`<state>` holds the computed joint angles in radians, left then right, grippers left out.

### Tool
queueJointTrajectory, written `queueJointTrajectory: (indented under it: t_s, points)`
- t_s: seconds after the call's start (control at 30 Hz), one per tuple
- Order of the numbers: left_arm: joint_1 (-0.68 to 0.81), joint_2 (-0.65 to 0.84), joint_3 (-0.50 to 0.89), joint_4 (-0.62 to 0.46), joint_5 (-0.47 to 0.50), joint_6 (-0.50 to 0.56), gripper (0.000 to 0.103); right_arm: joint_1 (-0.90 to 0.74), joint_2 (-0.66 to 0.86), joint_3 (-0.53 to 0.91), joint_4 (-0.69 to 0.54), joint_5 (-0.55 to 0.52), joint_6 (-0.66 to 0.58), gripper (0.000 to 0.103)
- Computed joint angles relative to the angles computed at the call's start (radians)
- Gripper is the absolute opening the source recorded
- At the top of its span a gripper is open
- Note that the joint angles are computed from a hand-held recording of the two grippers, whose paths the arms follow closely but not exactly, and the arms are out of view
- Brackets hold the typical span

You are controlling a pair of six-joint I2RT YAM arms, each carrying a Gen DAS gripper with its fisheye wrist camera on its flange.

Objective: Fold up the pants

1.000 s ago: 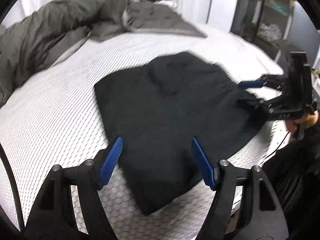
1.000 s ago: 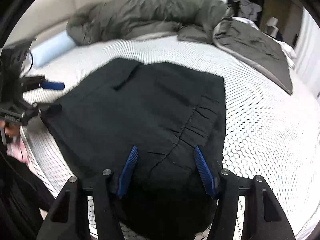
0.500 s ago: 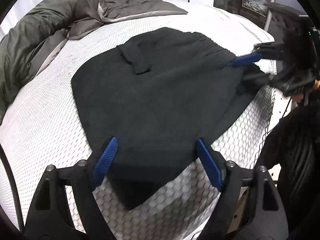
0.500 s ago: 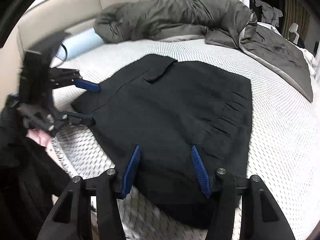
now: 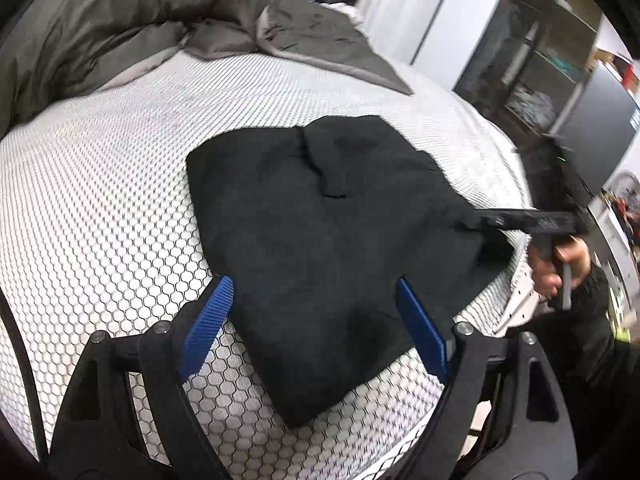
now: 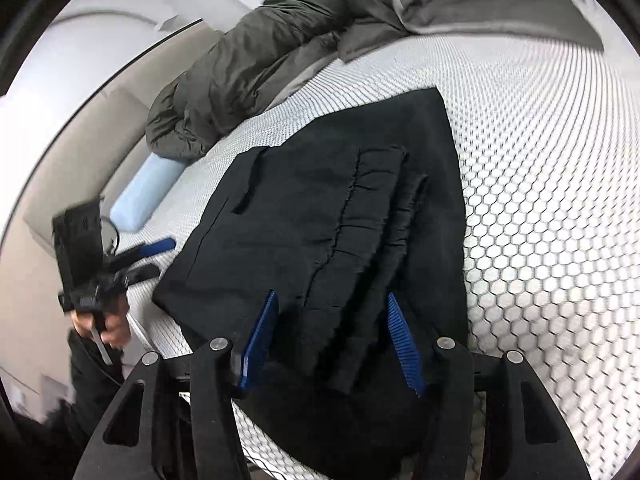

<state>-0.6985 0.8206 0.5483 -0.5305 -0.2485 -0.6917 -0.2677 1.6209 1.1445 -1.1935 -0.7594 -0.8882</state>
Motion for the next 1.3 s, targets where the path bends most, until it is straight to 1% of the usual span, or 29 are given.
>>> queueJointTrajectory:
  t_s: [0.03,0.1,0.13,0.17,0.23,0.3,0.33,0.4,0.43,0.47,0.5,0.53,0.57,0.6,0.63,0.67,0.7,0.73,0.77,0.8,0.83,0.87,0.93,1.0,1.1,1.17,1.23,1.27,1.3]
  points:
    - [-0.003,-0.018,-0.003,-0.002,-0.003,0.001,0.082,0.001,0.023,0.013,-0.010,-0.003,0.015,0.057]
    - [0.016,-0.040,-0.013,-0.024,-0.007,-0.021,0.084,0.009,0.008,-0.008,0.029,-0.002,0.043,0.044]
    - [0.041,-0.026,-0.019,-0.023,0.003,-0.019,0.084,0.039,-0.022,-0.024,0.083,0.020,0.088,0.032]
    - [0.036,0.025,-0.012,-0.020,-0.013,-0.050,0.084,0.048,-0.058,-0.049,0.113,0.027,0.096,0.023]
    - [0.070,0.083,-0.008,-0.022,0.007,-0.075,0.083,0.040,-0.111,-0.063,0.120,0.008,0.067,0.016]
    - [0.098,0.095,-0.022,-0.014,0.039,-0.087,0.083,0.000,-0.155,-0.050,0.068,-0.025,0.014,0.016]
    - [0.109,0.088,-0.031,-0.007,0.054,-0.088,0.084,-0.010,-0.169,-0.056,0.070,-0.019,-0.004,0.016]
    - [0.124,0.080,-0.050,0.013,0.088,-0.097,0.083,0.029,-0.177,-0.109,0.161,0.092,0.037,0.022]
    - [0.126,0.082,-0.051,0.014,0.091,-0.102,0.083,0.034,-0.162,-0.117,0.179,0.116,0.048,0.024]
    - [0.124,0.081,-0.050,0.014,0.089,-0.111,0.083,0.026,-0.159,-0.107,0.163,0.099,0.048,0.029]
    - [0.121,0.074,-0.052,0.017,0.090,-0.118,0.081,0.011,-0.163,-0.092,0.138,0.075,0.037,0.034]
    - [0.119,0.071,-0.056,0.028,0.099,-0.118,0.078,-0.014,-0.172,-0.077,0.117,0.047,0.021,0.051]
    - [0.121,0.065,-0.065,0.043,0.111,-0.119,0.067,-0.051,-0.189,-0.069,0.116,-0.001,0.015,0.066]
    - [0.130,0.059,-0.077,0.066,0.143,-0.117,0.055,-0.068,-0.194,-0.066,0.130,-0.022,0.030,0.071]
    - [0.133,0.060,-0.081,0.073,0.158,-0.118,0.054,-0.086,-0.182,-0.053,0.132,-0.031,0.041,0.071]
    - [0.123,0.061,-0.079,0.070,0.143,-0.124,0.052,-0.076,-0.138,-0.031,0.130,-0.013,0.072,0.071]
    - [0.119,0.059,-0.077,0.064,0.137,-0.126,0.048,-0.059,-0.108,-0.023,0.137,0.003,0.100,0.071]
    - [0.143,0.071,-0.073,0.075,0.145,-0.113,0.046,-0.025,-0.050,-0.002,0.134,0.040,0.142,0.066]
    - [0.150,0.071,-0.069,0.075,0.143,-0.117,0.043,0.002,-0.023,0.000,0.145,0.048,0.159,0.050]
    - [0.168,0.082,-0.062,0.079,0.147,-0.111,0.041,0.023,-0.012,-0.001,0.158,0.053,0.167,0.041]
    - [0.185,0.100,-0.050,0.081,0.140,-0.102,0.040,0.067,-0.027,-0.013,0.223,0.076,0.215,0.030]
    - [0.203,0.125,-0.033,0.080,0.129,-0.085,0.039,0.092,-0.040,-0.023,0.269,0.084,0.248,0.027]
    - [0.250,0.187,0.001,0.089,0.107,-0.042,0.039,0.146,-0.040,-0.019,0.370,0.106,0.355,0.025]
    - [0.284,0.233,0.016,0.111,0.080,-0.041,0.039,0.208,-0.013,-0.010,0.451,0.158,0.424,0.025]
    - [0.295,0.240,0.022,0.103,0.069,-0.054,0.041,0.239,-0.004,-0.009,0.488,0.197,0.452,0.029]
    - [0.250,0.223,0.044,0.045,0.002,-0.075,0.041,0.257,-0.017,-0.015,0.507,0.220,0.473,0.042]
    - [0.158,0.203,0.063,-0.034,-0.111,-0.113,0.044,0.234,-0.080,-0.046,0.526,0.220,0.465,0.043]
    - [0.125,0.186,0.062,-0.055,-0.149,-0.120,0.049,0.218,-0.134,-0.076,0.542,0.216,0.448,0.043]
    - [0.076,0.211,0.084,-0.062,-0.194,-0.142,0.058,0.203,-0.179,-0.102,0.547,0.199,0.429,0.043]
